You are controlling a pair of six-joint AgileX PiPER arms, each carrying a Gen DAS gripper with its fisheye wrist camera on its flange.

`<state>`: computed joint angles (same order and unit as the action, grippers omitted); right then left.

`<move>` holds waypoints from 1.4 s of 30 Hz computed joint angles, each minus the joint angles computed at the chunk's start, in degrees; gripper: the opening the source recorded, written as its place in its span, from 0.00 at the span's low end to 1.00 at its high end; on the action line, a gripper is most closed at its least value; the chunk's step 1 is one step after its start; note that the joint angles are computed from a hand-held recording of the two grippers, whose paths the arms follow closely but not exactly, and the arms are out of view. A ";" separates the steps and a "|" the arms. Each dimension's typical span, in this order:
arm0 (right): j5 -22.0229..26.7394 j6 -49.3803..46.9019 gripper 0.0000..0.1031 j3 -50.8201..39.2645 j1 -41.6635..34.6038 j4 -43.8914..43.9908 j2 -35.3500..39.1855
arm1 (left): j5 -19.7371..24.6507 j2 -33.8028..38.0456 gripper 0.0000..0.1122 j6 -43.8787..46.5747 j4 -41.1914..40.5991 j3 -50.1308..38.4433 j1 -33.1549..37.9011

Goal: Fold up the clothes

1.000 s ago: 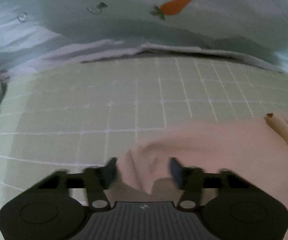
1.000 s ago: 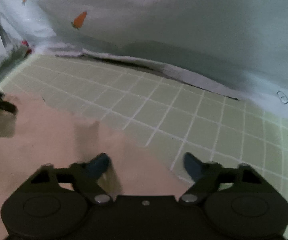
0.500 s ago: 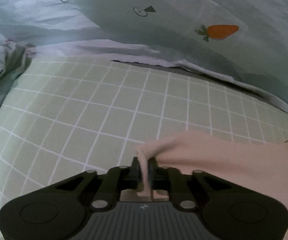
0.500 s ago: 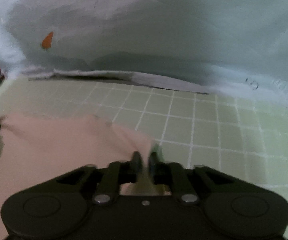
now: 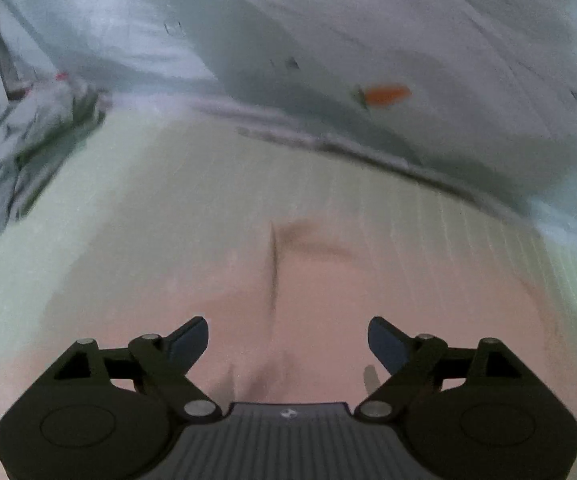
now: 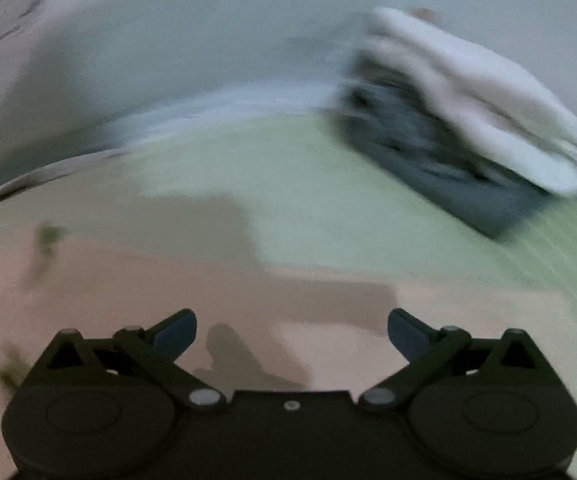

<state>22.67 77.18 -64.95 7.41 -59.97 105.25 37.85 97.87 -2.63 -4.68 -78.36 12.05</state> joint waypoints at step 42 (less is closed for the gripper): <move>7.98 -20.41 1.00 26.78 1.03 19.93 -33.93 | 8.91 -23.85 0.78 3.81 -5.28 15.94 23.02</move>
<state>30.65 56.76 -38.17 8.44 -40.04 71.33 46.76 74.02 1.17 -9.96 -62.42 35.07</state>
